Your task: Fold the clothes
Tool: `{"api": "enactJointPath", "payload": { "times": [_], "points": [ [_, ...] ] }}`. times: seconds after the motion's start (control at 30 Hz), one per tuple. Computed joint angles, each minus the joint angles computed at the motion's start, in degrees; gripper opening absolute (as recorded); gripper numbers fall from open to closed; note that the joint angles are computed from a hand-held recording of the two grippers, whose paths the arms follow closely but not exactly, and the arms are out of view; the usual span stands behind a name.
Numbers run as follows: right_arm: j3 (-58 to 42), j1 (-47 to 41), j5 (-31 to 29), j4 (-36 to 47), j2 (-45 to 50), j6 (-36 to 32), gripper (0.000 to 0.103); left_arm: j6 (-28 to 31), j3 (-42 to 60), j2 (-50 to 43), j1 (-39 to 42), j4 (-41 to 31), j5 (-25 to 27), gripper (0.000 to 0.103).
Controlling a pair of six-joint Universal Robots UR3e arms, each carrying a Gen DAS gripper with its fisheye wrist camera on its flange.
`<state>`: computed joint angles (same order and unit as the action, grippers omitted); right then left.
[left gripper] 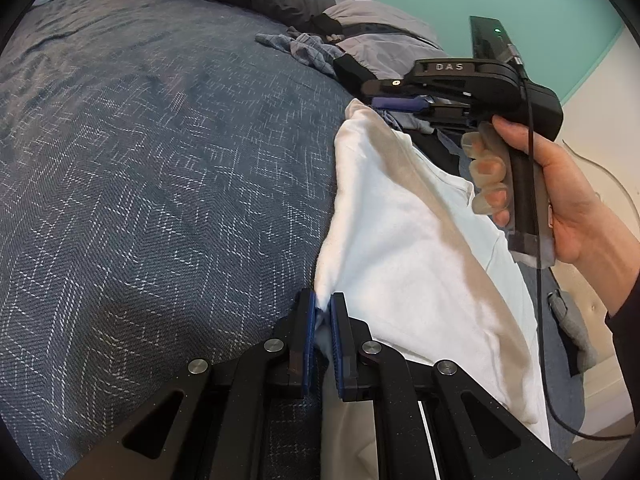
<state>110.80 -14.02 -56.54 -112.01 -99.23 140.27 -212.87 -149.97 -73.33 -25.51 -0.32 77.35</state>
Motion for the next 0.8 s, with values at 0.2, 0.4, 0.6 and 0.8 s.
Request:
{"api": "enactJointPath", "payload": {
  "times": [0.2,0.4,0.6,0.8],
  "points": [
    [4.2,-1.6,-0.8,-9.8,1.4,8.5,0.002,0.3,-0.7,0.4,0.7,0.4,-1.0,0.008],
    [6.7,-5.8,2.9,-12.5,0.9,9.2,0.000,0.7,-1.0,0.8,0.9,0.2,-1.1,0.008],
    [2.8,-7.4,10.3,5.7,-4.7,-8.1,0.003,0.6,-1.5,2.2,0.7,-0.7,-1.0,0.008],
    [2.2,-3.4,3.2,8.0,-3.9,-11.7,0.003,-0.1,-1.6,3.9,0.7,-2.1,-1.1,0.008]
  ]
}}
